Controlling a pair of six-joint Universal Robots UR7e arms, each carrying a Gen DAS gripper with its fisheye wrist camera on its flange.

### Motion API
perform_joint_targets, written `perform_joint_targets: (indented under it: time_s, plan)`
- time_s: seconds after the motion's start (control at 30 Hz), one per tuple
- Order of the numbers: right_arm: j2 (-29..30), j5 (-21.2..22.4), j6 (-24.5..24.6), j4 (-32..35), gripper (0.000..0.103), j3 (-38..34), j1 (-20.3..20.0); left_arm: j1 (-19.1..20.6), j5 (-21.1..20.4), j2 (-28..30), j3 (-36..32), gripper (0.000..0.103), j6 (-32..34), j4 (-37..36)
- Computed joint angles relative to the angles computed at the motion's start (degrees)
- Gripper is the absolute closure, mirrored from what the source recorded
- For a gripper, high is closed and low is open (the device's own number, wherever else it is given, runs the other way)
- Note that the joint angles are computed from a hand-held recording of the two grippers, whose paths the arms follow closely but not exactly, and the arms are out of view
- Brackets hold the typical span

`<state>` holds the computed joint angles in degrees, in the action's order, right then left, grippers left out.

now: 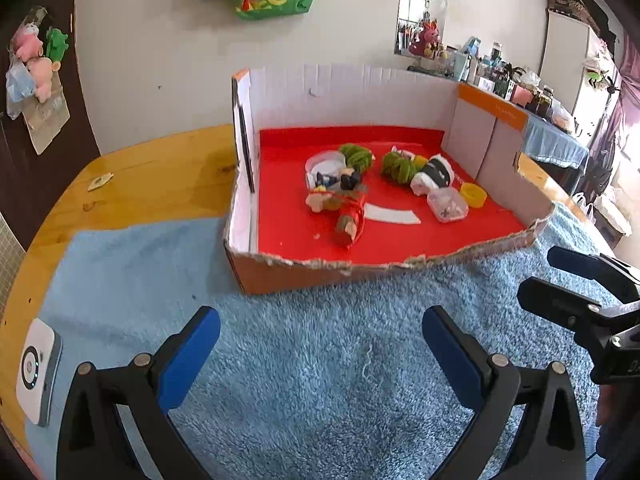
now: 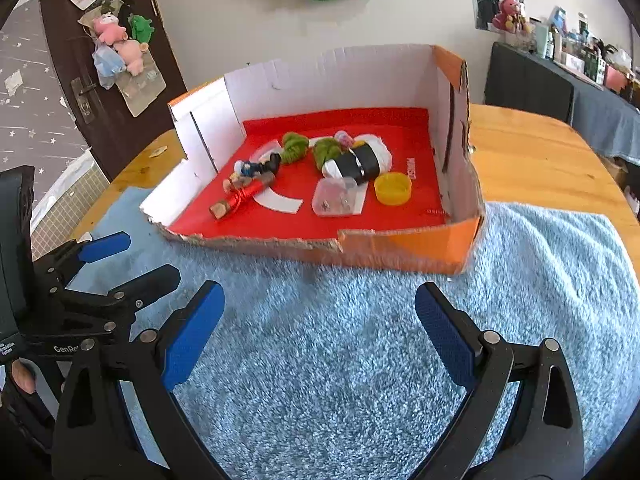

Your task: Organize objects

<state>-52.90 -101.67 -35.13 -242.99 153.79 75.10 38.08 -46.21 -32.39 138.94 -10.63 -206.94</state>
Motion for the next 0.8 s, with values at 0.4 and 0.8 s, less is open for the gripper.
perform_joint_targets:
  time_s: [0.4, 0.8]
  plan:
    - [2.45, 0.52, 0.35, -2.03, 0.005, 0.71, -2.06, 1.0, -1.35, -0.55, 0.21, 0.0, -3.47, 3.69]
    - [4.58, -0.03, 0.29, -4.74, 0.005, 1.05, -2.66, 0.86, -0.35, 0.69, 0.31, 0.0, -5.86, 6.03]
